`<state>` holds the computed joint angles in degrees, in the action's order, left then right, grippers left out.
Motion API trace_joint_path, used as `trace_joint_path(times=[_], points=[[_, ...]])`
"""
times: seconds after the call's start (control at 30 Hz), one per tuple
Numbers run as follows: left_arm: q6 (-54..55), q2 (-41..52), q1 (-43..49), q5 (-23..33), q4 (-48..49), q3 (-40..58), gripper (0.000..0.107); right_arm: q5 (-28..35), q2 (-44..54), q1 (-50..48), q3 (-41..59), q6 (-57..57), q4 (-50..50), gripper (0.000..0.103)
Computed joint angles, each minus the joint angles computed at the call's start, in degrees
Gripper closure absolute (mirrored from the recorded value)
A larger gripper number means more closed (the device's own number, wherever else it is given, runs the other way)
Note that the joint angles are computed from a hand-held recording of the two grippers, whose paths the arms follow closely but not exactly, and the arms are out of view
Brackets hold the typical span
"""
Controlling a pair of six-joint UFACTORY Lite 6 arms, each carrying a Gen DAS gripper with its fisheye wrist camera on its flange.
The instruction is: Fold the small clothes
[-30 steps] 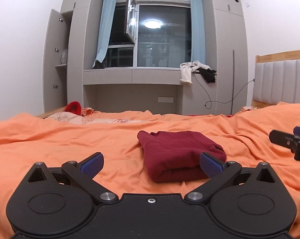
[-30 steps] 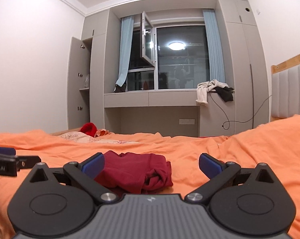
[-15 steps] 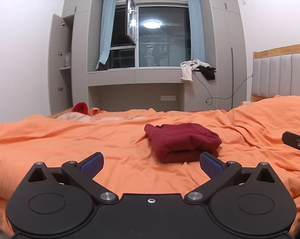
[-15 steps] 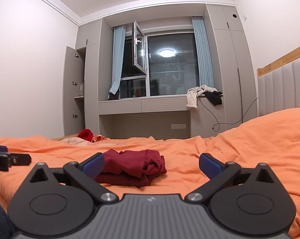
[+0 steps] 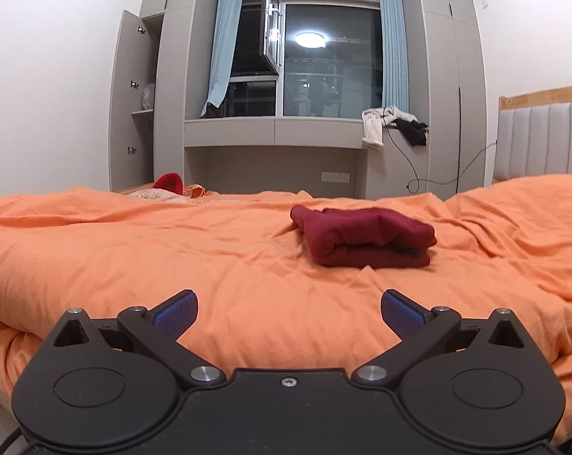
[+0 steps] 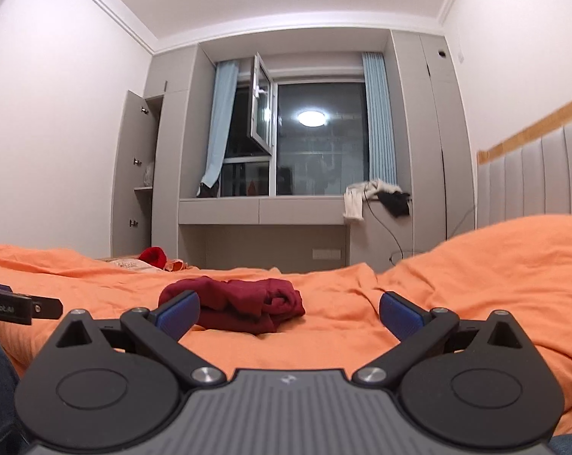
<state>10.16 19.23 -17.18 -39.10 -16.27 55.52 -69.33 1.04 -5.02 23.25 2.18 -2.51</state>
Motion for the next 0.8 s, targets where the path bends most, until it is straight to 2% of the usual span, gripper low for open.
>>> trace_joint_path(times=[0.3, 0.8], points=[[2.4, 0.4, -0.8, -1.1, -1.6, -0.3, 0.004, 0.0, 3.6, 3.3, 2.3, -3.7, 1.7, 0.000], [2.9, 0.7, -0.8, -0.6, -2.2, 0.2, 0.004, 0.5, 5.0, 3.2, 3.1, -3.4, 1.8, 0.000]])
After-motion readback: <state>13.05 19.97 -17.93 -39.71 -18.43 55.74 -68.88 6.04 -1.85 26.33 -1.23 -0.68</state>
